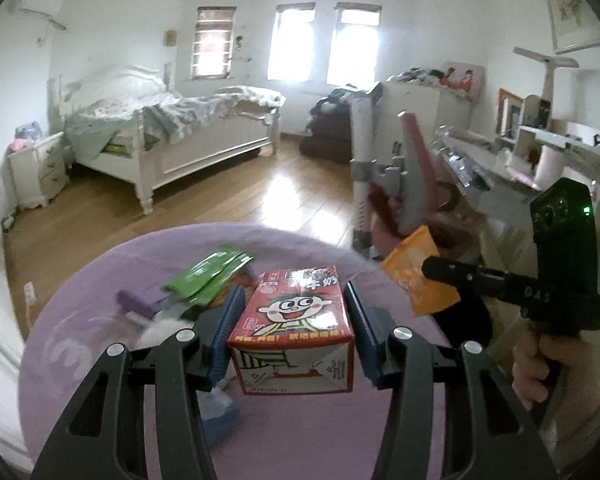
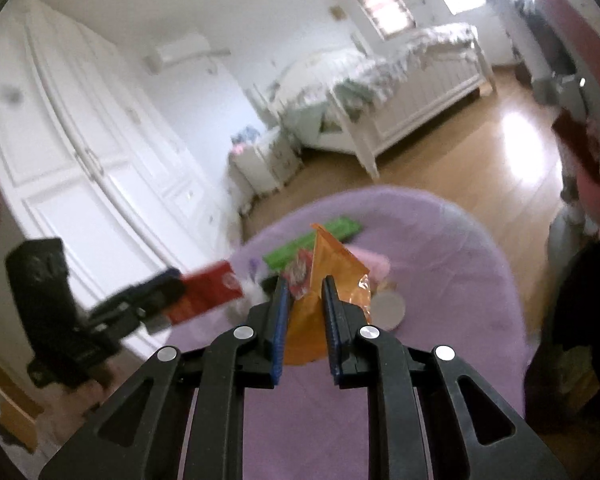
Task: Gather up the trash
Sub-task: 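Grasp a red snack box with left tool while right tool grasps the orange bag, then carry box and bag to the black bin and open both tools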
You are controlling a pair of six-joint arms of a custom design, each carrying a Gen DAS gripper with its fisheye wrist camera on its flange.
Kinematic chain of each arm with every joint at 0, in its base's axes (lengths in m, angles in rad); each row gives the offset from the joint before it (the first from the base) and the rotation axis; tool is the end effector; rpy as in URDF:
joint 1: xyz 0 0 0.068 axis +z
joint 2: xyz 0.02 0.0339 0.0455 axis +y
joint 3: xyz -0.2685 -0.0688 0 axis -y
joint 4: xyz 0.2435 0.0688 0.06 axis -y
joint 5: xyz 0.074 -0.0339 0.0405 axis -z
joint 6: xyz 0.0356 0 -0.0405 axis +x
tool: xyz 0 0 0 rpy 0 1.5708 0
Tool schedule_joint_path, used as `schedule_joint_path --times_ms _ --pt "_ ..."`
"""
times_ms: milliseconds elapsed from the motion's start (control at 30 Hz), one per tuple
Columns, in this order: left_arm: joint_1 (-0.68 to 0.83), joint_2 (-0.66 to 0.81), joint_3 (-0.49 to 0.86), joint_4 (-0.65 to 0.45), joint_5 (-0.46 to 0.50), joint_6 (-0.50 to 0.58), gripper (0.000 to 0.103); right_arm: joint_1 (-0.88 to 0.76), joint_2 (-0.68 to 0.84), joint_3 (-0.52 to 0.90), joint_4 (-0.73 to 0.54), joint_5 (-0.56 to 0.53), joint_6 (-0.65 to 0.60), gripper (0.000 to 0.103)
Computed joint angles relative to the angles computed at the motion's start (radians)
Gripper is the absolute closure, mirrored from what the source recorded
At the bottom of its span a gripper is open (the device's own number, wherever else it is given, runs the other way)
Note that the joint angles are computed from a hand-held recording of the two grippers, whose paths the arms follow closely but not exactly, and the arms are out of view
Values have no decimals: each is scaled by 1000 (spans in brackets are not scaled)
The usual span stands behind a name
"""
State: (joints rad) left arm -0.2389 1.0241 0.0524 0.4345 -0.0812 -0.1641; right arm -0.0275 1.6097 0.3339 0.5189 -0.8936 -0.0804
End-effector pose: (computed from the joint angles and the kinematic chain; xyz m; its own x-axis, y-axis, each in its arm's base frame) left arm 0.1574 -0.0354 0.1196 -0.5180 -0.0414 -0.8544 0.0847 0.9914 -0.0994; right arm 0.2293 0.0214 0.1001 -0.6401 -0.0327 -0.7676 -0.6025 0.6414 0.4750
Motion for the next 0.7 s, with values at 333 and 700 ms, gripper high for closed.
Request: schedule_joint_path --times_ms 333,700 --pt "-289 476 227 274 -43 -116 53 -477 -4 131 -225 -173 -194 85" --pt "-410 935 619 275 66 -196 53 -756 370 419 -370 -155 -319 85"
